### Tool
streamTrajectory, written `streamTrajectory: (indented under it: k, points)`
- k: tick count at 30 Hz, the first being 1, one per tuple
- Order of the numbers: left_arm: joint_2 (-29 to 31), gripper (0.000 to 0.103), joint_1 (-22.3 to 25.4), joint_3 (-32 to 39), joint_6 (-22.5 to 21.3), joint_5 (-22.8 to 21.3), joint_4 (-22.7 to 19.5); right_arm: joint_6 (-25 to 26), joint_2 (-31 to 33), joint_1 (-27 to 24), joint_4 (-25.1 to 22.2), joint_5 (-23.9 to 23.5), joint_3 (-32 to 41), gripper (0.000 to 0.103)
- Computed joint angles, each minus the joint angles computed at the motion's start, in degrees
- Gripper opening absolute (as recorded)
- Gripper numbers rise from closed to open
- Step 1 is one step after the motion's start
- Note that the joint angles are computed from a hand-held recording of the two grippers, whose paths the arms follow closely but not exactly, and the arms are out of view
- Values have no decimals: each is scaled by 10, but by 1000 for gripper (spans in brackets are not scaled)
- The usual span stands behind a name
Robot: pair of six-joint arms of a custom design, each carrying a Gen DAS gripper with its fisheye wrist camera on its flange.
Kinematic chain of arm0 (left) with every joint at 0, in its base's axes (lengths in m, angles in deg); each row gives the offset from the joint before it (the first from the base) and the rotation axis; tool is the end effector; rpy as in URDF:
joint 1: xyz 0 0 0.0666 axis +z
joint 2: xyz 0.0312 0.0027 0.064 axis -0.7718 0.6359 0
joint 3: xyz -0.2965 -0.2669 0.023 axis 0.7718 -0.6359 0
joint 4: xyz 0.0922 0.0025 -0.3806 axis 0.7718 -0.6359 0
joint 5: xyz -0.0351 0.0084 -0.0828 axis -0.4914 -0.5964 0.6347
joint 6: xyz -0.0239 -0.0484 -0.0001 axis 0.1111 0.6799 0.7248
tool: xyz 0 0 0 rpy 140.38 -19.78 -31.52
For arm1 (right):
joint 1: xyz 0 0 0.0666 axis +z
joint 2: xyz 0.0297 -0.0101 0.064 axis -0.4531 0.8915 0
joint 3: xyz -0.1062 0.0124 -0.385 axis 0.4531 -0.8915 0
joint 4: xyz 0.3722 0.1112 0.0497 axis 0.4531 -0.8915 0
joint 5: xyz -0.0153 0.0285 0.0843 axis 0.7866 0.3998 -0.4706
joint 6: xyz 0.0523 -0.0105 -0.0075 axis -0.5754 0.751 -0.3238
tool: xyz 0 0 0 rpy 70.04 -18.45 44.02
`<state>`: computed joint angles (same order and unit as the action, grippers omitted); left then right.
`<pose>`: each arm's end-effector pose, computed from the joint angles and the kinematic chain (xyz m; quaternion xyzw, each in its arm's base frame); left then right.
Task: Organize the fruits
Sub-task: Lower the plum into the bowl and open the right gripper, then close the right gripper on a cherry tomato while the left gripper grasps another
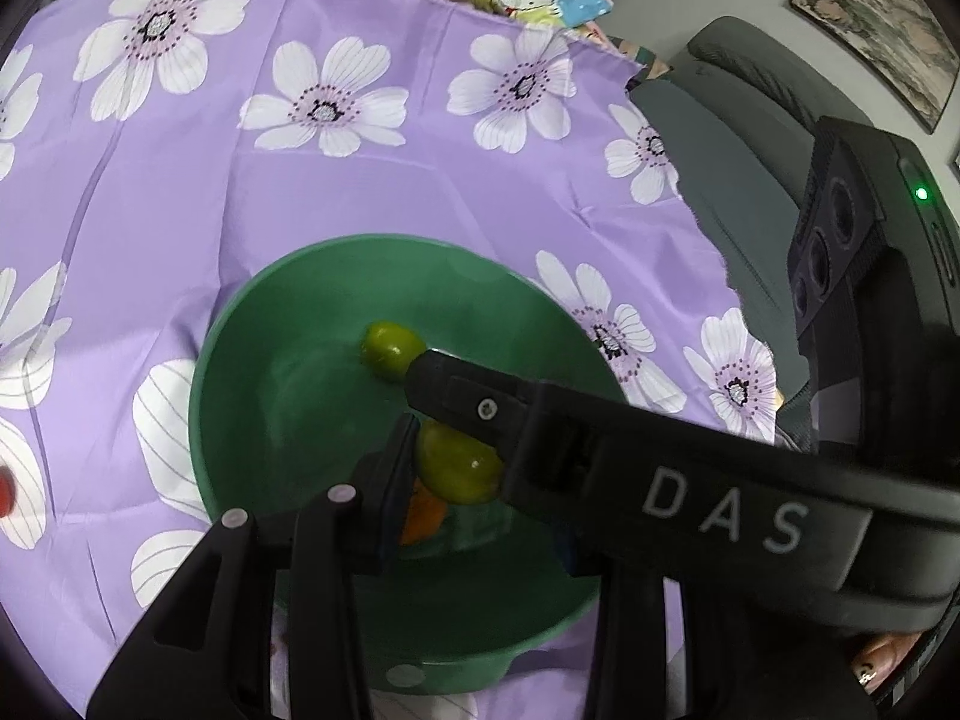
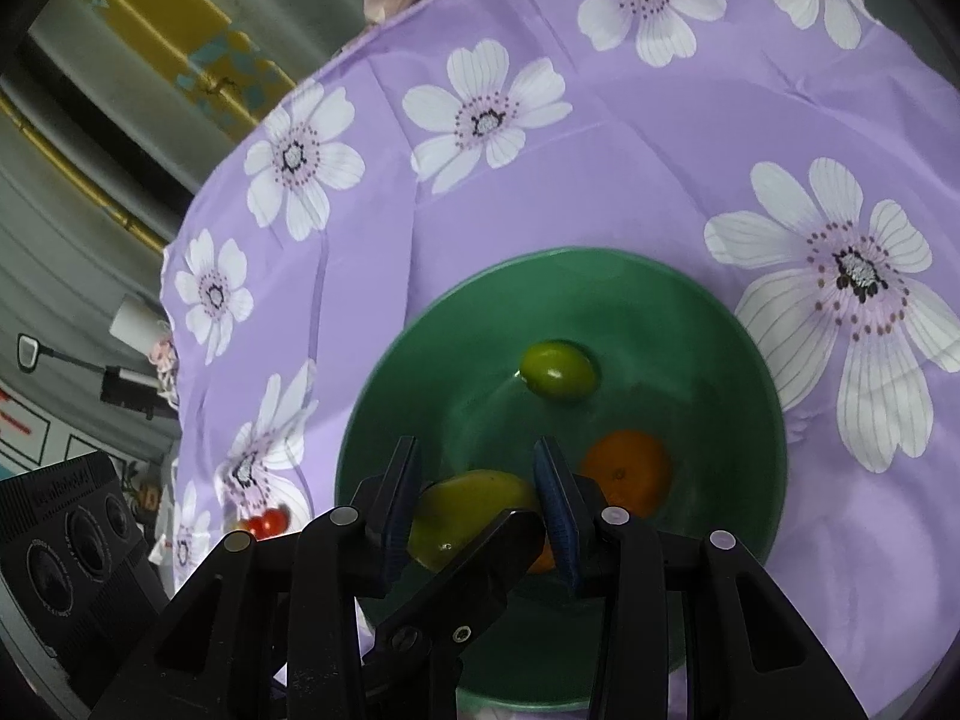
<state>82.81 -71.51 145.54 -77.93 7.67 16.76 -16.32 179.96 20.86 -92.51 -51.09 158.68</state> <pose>0.3946 -0.1697 0.3235 0.2047 0.8922 -0.2971 0.2717 0.3786 0.4011 0.3382 0.1940 0.9153 0.1918 0.2965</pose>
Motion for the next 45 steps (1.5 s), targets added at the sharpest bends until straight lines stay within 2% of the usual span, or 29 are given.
streamTrajectory:
  k: [4, 12, 15, 16, 17, 19, 21, 22, 25, 28, 31, 33, 35, 37, 39, 42, 45]
  points:
    - [4, 38, -2, 0, 3, -17, -1, 2, 8, 0, -13, -7, 10, 42]
    - [8, 38, 2, 4, 1, -22, -11, 2, 16, -3, -20, -19, 18, 42]
    - [8, 39, 4, 9, -1, -32, -25, -10, 19, 0, -33, -10, 27, 42]
    - [3, 39, 5, 5, -3, -38, -19, -8, 21, 1, -37, -7, 31, 44]
    - [-5, 39, 8, -2, -7, -46, -13, -4, 23, 2, -38, -7, 35, 52]
    - [-14, 40, 15, -10, -21, -59, -13, -4, 24, 5, -38, 2, 38, 60]
    - [-21, 41, 25, -13, -26, -76, -23, -17, 31, 9, -53, 20, 52, 60]
    - [-30, 42, 34, -20, -25, -78, -19, -18, 36, 12, -59, 32, 63, 60]
    - [-65, 55, 68, -43, -33, -65, -5, -2, 48, 18, -59, 41, 84, 63]
    - [-95, 57, 103, -55, -34, -54, -8, 10, 66, 28, -82, 66, 117, 65]
    - [-125, 64, 153, -74, -48, -36, -12, 36, 88, 38, -100, 80, 154, 68]
    - [-138, 65, 188, -84, -62, -50, -21, 53, 103, 45, -107, 84, 178, 68]
    - [-146, 65, 233, -94, -59, -85, -23, 72, 116, 51, -106, 86, 197, 68]
    - [-151, 65, 276, -111, -43, -104, -13, 97, 133, 57, -96, 78, 217, 68]
    - [-147, 64, 310, -123, -46, -108, -7, 118, 159, 62, -102, 60, 249, 68]
    - [-118, 63, 351, -110, -59, -103, -34, 142, 190, 70, -93, 44, 286, 68]
    - [-107, 63, 379, -104, -70, -76, -44, 180, 222, 74, -74, -9, 318, 68]
